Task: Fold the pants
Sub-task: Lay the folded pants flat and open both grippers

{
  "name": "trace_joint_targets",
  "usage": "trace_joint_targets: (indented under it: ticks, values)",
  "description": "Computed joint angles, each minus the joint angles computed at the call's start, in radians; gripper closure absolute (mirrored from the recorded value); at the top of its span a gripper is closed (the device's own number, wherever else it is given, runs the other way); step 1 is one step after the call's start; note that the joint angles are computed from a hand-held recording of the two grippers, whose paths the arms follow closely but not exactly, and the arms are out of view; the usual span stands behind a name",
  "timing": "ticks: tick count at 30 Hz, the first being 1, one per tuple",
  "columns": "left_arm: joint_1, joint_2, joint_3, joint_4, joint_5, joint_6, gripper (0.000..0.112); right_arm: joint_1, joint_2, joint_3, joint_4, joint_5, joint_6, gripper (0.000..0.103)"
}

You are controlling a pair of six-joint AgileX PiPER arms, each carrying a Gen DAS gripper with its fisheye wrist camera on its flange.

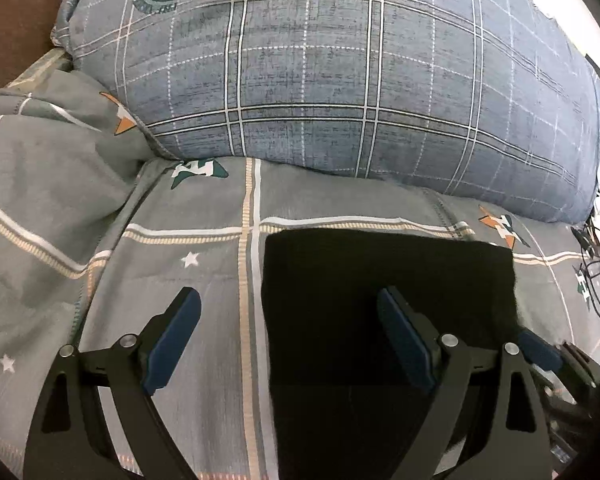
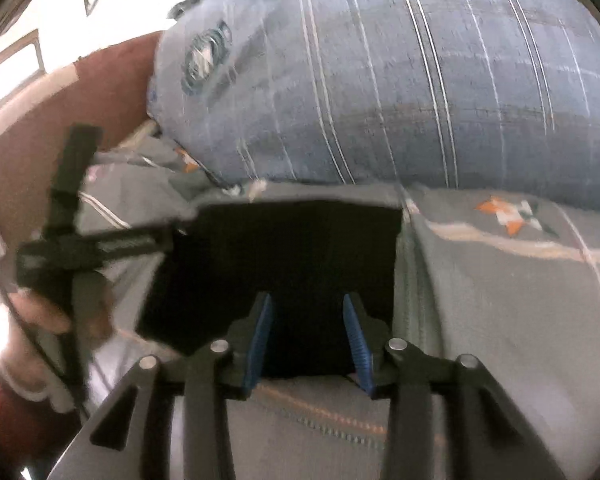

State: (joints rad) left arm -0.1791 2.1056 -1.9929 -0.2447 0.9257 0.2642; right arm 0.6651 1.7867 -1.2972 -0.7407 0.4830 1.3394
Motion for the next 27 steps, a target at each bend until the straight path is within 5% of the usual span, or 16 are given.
trace_joint_targets:
  ticks: [3, 5, 8, 18, 27]
  values:
    - [0.004, -0.078, 0.092, -0.011, -0.038, 0.006, 0.021, 0.003, -0.005, -0.058, 0.094, 0.058, -0.095, 0.064]
    - [0.011, -0.134, 0.160, -0.030, -0.066, 0.020, 0.021, 0.032, -0.044, -0.048, 0.025, 0.078, -0.031, 0.060]
    - [0.013, -0.213, 0.258, -0.028, -0.113, 0.026, 0.021, 0.098, -0.069, -0.065, -0.089, 0.175, 0.072, 0.032]
    - [0.007, -0.432, 0.515, -0.029, -0.259, 0.087, 0.021, 0.234, -0.040, -0.152, -0.225, 0.408, 0.184, 0.019]
    - [0.023, -0.522, 0.594, 0.001, -0.294, 0.069, 0.021, 0.287, -0.083, -0.117, -0.258, 0.443, 0.257, 0.019]
